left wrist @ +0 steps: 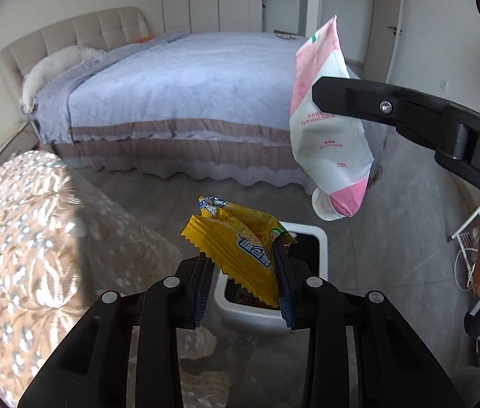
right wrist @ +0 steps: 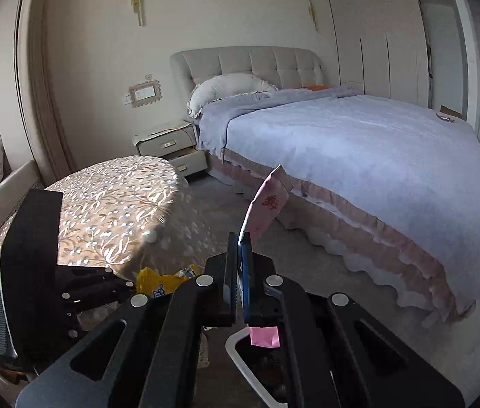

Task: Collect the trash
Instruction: 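Carry the wrapper and carton to the bin and open both tools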

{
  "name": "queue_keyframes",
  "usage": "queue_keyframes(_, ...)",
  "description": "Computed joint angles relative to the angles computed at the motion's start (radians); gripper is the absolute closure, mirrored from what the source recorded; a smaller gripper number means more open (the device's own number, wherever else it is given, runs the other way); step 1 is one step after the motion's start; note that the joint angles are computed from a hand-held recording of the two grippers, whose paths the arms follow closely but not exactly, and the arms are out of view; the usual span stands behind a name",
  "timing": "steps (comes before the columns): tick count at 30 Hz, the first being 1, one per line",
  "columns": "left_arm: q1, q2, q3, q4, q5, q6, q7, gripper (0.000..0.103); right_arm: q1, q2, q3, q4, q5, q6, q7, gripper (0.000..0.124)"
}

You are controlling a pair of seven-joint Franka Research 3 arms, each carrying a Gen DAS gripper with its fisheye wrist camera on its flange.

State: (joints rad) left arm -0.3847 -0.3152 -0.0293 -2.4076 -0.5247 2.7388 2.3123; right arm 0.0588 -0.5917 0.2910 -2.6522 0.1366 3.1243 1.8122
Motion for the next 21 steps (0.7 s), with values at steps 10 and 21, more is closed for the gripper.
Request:
queue_keyframes(10,0.03,0.224,-0.125,0.126,0.004,0.03,0.014,0.005,-0.002,0.049,-0.089,-0.051,0.041,0.05,-0.04,0.121)
queue_keyframes(21,0.154,0.208,-0.197,0.054,0.602,0.145,-0.432,0.005,0.155,0.16,-0.257,-0.026,0.148,0.07,-0.142,0.121)
